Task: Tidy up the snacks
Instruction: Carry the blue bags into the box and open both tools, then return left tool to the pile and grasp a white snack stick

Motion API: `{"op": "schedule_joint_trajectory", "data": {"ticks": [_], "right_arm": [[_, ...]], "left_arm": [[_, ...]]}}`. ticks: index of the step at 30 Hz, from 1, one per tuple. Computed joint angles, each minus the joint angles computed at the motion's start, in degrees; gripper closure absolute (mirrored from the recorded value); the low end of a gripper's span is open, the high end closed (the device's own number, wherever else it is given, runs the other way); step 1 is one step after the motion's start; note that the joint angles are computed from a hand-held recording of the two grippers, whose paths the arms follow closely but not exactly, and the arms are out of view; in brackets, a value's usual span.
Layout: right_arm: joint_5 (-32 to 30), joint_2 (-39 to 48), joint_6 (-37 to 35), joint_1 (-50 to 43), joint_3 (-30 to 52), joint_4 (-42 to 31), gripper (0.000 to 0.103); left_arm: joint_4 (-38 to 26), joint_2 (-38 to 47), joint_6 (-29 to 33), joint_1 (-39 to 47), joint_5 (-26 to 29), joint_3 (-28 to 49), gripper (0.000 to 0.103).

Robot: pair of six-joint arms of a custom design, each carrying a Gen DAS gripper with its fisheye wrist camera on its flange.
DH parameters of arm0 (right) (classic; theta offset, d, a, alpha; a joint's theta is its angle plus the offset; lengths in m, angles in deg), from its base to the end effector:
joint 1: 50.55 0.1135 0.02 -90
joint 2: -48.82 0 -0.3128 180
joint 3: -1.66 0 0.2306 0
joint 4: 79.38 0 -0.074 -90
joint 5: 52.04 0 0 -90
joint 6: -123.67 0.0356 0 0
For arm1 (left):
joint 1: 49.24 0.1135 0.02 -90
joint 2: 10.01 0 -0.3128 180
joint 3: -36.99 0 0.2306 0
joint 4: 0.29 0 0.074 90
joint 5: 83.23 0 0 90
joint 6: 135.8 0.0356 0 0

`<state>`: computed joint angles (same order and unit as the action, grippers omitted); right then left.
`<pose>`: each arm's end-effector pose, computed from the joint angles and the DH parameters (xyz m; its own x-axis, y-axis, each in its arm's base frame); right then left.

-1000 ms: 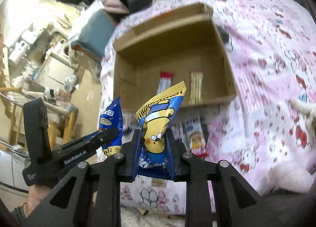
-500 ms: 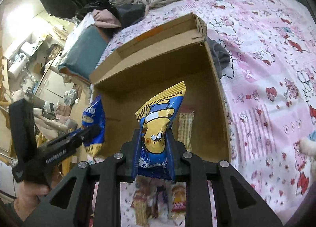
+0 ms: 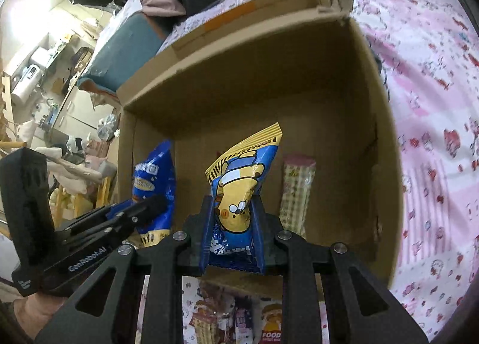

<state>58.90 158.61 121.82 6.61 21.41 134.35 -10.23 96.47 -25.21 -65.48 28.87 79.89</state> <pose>0.1111 0.1487 0.0880 -0.6914 0.6501 -0.3151 0.4291 0.7204 0.5448 0.2283 -0.0805 0.1043 -0.7347 0.5534 -0.3924 0.6623 0.7105 -0.2380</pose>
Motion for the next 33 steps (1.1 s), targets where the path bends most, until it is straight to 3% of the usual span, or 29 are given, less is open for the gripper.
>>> {"op": "schedule_joint_trajectory", "data": {"ticks": [2,6,8,9,10,11,12,19,25,33], "right_arm": [[-0.28,0.75,0.74,-0.26,-0.83,2.43,0.075],[0.90,-1.35,0.96,-0.17,-0.11,-0.96,0.074],[1.47,-3.19,0.11,-0.01,0.01,-2.60,0.074],[2.44,-4.80,0.06,0.34,0.52,-5.08,0.069],[3.82,-6.68,0.57,1.02,0.97,-8.01,0.060],[4.99,-7.78,1.29,1.69,1.09,-9.53,0.037],[6.66,-8.68,2.34,2.68,0.93,-10.46,0.028],[8.41,-12.05,3.03,3.22,1.26,-14.82,0.029],[10.28,-15.48,3.32,4.57,2.85,-19.69,0.029],[14.68,-18.60,13.93,13.18,7.15,-33.96,0.029]], "left_arm": [[-0.40,0.02,-0.10,0.15,0.77,0.00,0.085],[-1.18,-0.24,0.42,-0.27,0.50,-0.25,0.082],[-3.11,-1.45,0.23,-0.73,-0.10,-0.10,0.055],[-3.00,-3.16,-0.29,-0.54,0.06,-0.80,0.032],[-2.51,-4.60,-0.44,0.10,1.00,-1.42,0.019],[-1.98,-5.77,-0.42,0.60,1.75,-1.90,0.017],[-1.65,-6.75,-0.38,0.59,1.51,-2.23,0.015],[-3.29,-7.05,0.46,2.72,2.31,-0.89,0.015],[-8.38,-9.42,2.11,7.07,4.42,0.62,0.015],[-13.99,-12.13,8.34,15.78,5.09,1.30,0.015]]}}
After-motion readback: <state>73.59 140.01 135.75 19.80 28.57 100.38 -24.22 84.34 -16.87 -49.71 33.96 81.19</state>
